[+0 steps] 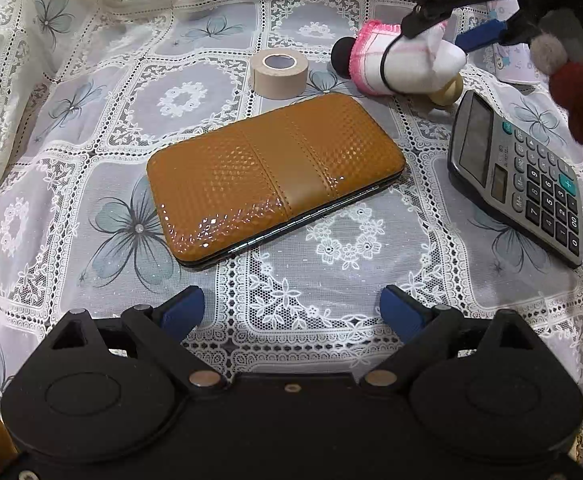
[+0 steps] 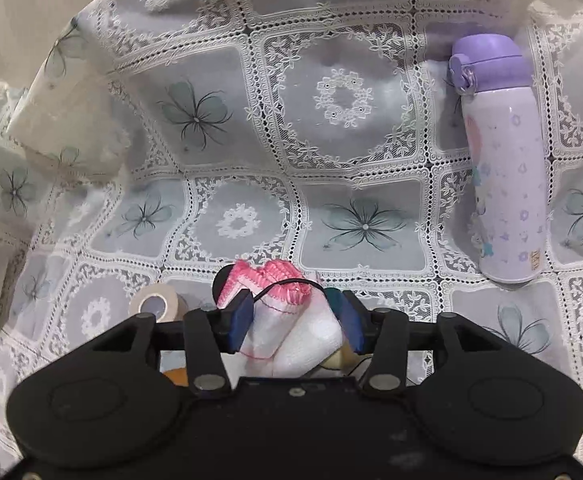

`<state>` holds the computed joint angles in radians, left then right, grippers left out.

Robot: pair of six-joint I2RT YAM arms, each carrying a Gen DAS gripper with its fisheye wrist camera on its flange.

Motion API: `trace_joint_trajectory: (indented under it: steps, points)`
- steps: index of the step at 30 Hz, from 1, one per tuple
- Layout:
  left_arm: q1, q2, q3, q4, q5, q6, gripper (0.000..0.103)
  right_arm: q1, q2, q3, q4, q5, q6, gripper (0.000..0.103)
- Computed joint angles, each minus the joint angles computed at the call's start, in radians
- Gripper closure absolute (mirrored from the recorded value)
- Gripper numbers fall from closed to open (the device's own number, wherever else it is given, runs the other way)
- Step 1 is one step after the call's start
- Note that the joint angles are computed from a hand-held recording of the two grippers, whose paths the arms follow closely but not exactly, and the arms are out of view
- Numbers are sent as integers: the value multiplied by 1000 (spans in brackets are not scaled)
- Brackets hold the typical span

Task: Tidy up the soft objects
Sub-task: 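Grasp the pink-and-white cloth bundle with the right tool and lift it, then close the left tool on the beige tape roll while the right tool holds the bundle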

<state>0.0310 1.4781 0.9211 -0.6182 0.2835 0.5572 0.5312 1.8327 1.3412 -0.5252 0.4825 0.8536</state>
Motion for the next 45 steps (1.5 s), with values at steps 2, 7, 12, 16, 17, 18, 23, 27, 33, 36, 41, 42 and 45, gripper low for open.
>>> trace_joint_trajectory:
  steps: [2,7,12,16,17,18,23,27,33,36,41,42,45]
  points:
    - [0,0,1,-1,0,1,11,18,14,7,-11,9,-13,51]
    - [0,0,1,-2,0,-1,11,51,52,16,-5,23,-23,41]
    - [2,0,1,-2,2,1,11,53,86,45,-10,-13,-23,39]
    - [2,0,-1,0,3,1,11,67,122,76,-24,-3,-35,34]
    - [2,0,-1,0,4,1,11,73,129,82,-27,6,-40,34]
    - [2,1,-1,0,6,-1,11,78,136,89,-34,14,-43,37]
    - [4,-1,0,-2,10,-6,11,101,149,107,-64,66,-74,53]
    - [10,0,6,-11,17,-6,11,102,104,65,-35,59,-81,60]
    - [20,10,31,-41,32,-7,11,102,3,-14,9,101,-33,60]
    - [20,3,35,-57,35,-12,11,108,-74,-56,10,124,-1,59]
    - [29,-32,28,-84,41,-2,12,152,-199,-121,-19,151,53,59]
    - [33,-45,24,-91,44,3,12,170,-221,-132,-34,161,70,59]
    - [50,-91,17,-118,51,18,12,231,-271,-152,-86,197,120,59]
